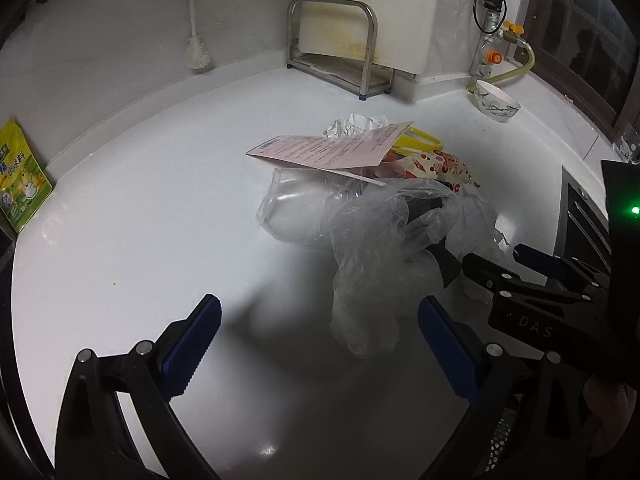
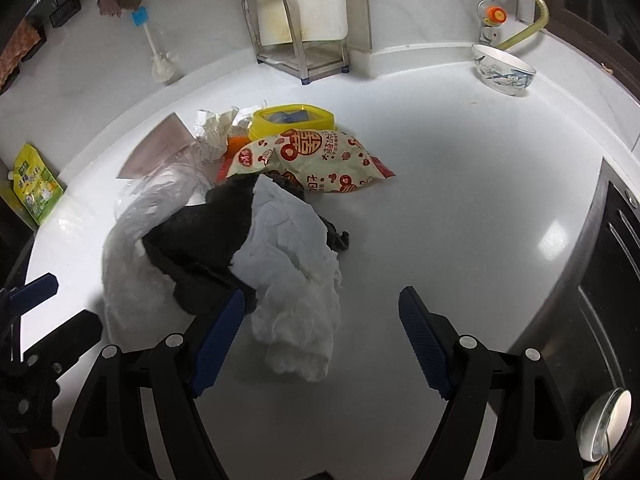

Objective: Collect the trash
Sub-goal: 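Grasp the white tissue with the right tool while the left tool grasps the clear plastic bag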

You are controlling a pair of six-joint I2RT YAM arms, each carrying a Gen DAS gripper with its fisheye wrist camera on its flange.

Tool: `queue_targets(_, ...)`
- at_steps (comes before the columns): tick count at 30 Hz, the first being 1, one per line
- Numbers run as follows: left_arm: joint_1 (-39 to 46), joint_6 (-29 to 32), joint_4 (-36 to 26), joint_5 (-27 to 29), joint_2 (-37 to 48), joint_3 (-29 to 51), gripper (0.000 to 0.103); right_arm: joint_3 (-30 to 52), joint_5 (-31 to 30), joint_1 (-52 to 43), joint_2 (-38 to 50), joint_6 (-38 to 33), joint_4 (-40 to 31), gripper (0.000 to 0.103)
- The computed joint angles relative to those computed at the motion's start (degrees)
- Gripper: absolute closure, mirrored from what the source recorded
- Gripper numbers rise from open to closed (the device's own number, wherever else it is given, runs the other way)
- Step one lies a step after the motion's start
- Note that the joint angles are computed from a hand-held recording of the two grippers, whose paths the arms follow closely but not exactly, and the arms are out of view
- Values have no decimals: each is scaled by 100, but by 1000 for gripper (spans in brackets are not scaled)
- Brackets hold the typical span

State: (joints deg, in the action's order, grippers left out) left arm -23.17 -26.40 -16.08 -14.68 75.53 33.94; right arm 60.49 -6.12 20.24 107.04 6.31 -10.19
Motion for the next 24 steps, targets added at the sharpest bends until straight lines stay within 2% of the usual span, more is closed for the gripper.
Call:
queue_targets(4, 48, 40, 61, 28, 66, -32, 6, 14, -29, 11, 65, -22, 86, 30)
queue_targets(6, 73, 39, 89, 72, 81, -48, 6, -6, -74, 14, 45, -66, 72, 52)
queue_targets(8, 78, 20, 139, 114, 94, -62, 6, -38, -159, -12, 12, -73, 27, 61)
queue_targets(11, 27, -4, 213, 136, 141, -63, 6, -177, -336, -91, -131, -14, 39, 83)
queue_targets(21, -226, -13, 676, 81, 855, 154, 6, -880, -418, -427, -971, 245, 122, 85)
queue_targets(24, -282, 27, 834, 3, 909, 139, 9, -1011, -433, -495, -1089, 293, 87, 85)
